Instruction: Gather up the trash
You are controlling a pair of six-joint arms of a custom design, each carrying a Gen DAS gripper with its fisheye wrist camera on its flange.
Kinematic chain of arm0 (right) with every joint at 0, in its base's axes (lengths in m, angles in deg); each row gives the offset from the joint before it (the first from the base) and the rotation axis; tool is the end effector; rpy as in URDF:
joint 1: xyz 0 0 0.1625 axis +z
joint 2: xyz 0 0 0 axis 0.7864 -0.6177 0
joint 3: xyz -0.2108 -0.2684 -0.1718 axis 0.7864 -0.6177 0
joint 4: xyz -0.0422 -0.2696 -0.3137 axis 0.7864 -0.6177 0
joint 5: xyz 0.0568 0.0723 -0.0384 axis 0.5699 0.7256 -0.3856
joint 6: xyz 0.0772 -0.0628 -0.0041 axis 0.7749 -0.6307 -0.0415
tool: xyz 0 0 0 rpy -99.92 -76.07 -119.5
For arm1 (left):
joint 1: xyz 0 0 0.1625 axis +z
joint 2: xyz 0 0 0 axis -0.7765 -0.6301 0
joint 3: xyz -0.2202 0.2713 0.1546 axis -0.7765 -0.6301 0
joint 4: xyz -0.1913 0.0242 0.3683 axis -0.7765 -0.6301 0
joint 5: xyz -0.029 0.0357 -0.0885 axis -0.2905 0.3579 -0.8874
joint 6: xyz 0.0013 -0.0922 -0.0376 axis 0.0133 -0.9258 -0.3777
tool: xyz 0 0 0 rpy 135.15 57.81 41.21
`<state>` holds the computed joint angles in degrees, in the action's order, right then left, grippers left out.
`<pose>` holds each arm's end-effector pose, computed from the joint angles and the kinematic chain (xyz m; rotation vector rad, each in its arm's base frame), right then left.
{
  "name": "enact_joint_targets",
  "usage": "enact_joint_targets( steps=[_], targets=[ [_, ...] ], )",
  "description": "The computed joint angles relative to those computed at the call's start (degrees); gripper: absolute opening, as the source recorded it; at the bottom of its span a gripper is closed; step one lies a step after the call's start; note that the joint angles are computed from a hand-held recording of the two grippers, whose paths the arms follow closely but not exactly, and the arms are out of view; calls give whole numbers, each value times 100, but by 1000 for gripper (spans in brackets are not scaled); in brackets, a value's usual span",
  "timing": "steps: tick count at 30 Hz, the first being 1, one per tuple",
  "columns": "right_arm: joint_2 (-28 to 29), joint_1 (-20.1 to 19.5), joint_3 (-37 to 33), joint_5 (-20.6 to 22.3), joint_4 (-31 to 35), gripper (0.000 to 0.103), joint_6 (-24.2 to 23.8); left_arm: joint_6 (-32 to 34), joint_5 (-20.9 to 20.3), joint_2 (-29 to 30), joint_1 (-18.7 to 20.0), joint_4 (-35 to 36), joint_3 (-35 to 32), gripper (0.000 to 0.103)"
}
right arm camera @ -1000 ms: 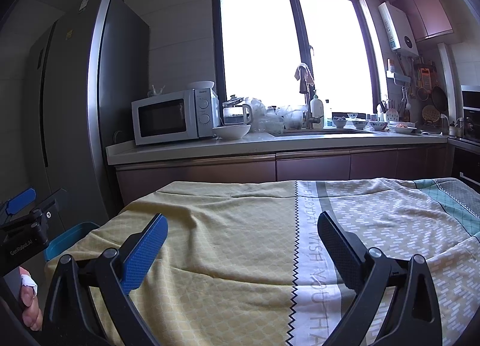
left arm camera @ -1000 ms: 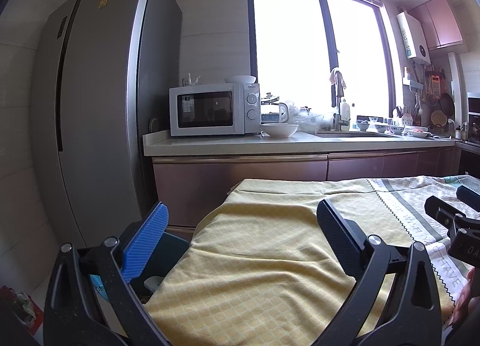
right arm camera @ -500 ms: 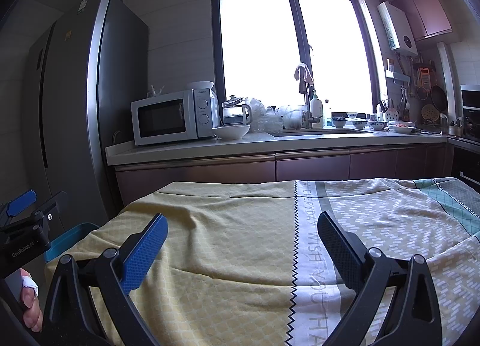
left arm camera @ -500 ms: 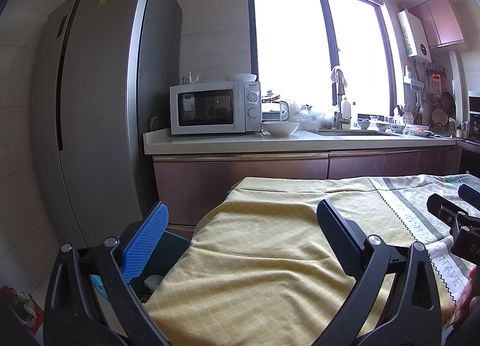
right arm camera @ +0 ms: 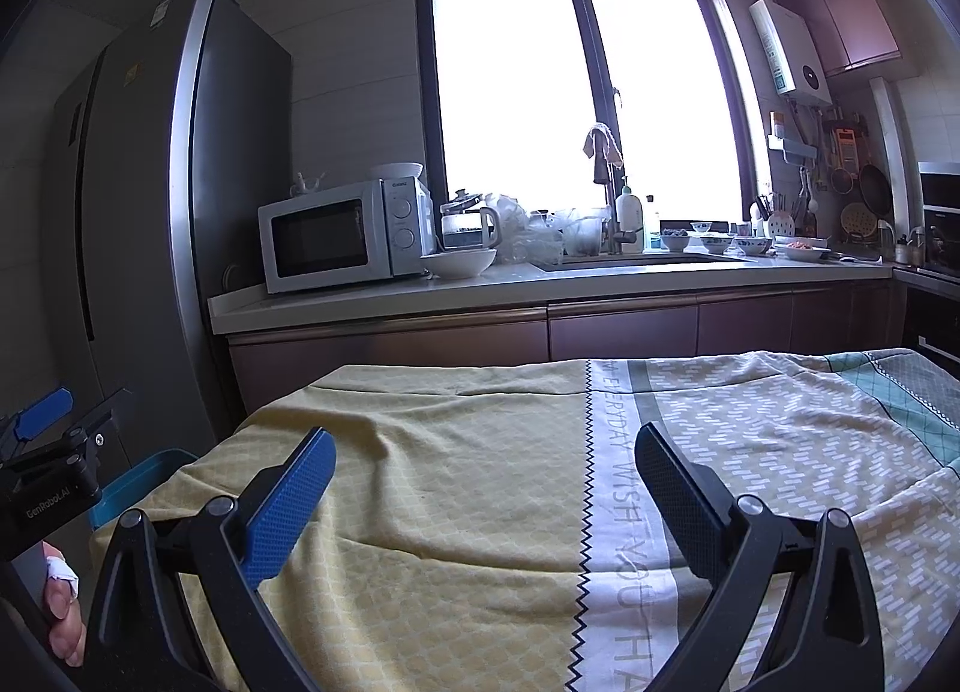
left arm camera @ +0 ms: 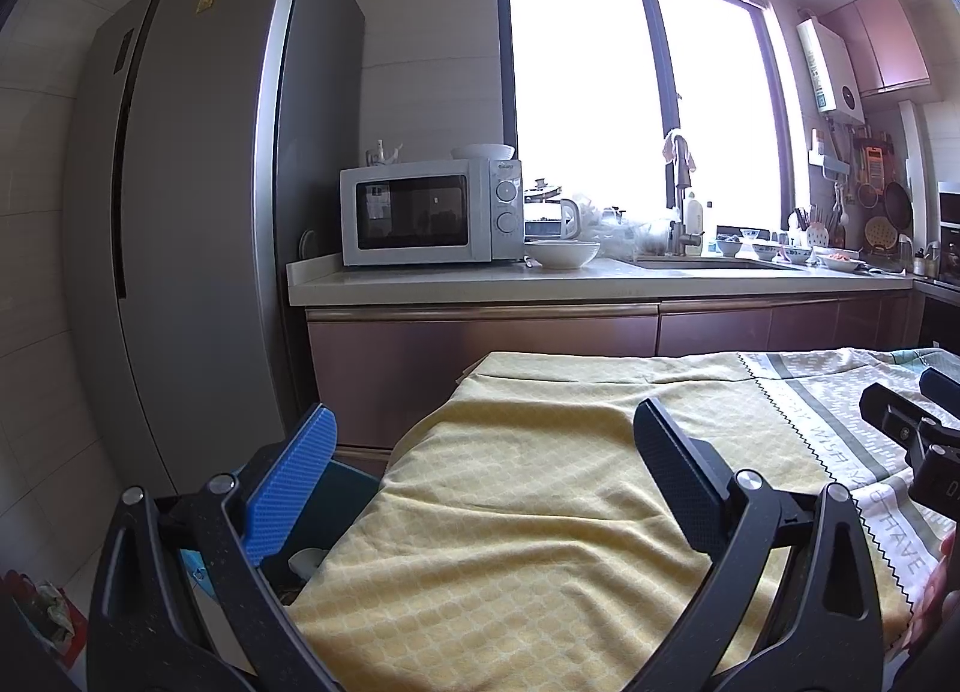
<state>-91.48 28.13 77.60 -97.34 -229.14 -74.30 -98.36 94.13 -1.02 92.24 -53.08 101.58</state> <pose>0.0230 -0.5888 0.3526 0.3945 -1.9018 1.6130 -0.3929 -0.6255 0.0036 0.7858 1.9441 -1.5142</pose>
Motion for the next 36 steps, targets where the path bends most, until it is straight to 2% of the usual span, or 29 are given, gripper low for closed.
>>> enact_joint_targets(
  steps=[36],
  targets=[
    [6, 17, -54, 11, 53, 97, -7, -61, -65, 80, 9, 80, -103, 98]
  ],
)
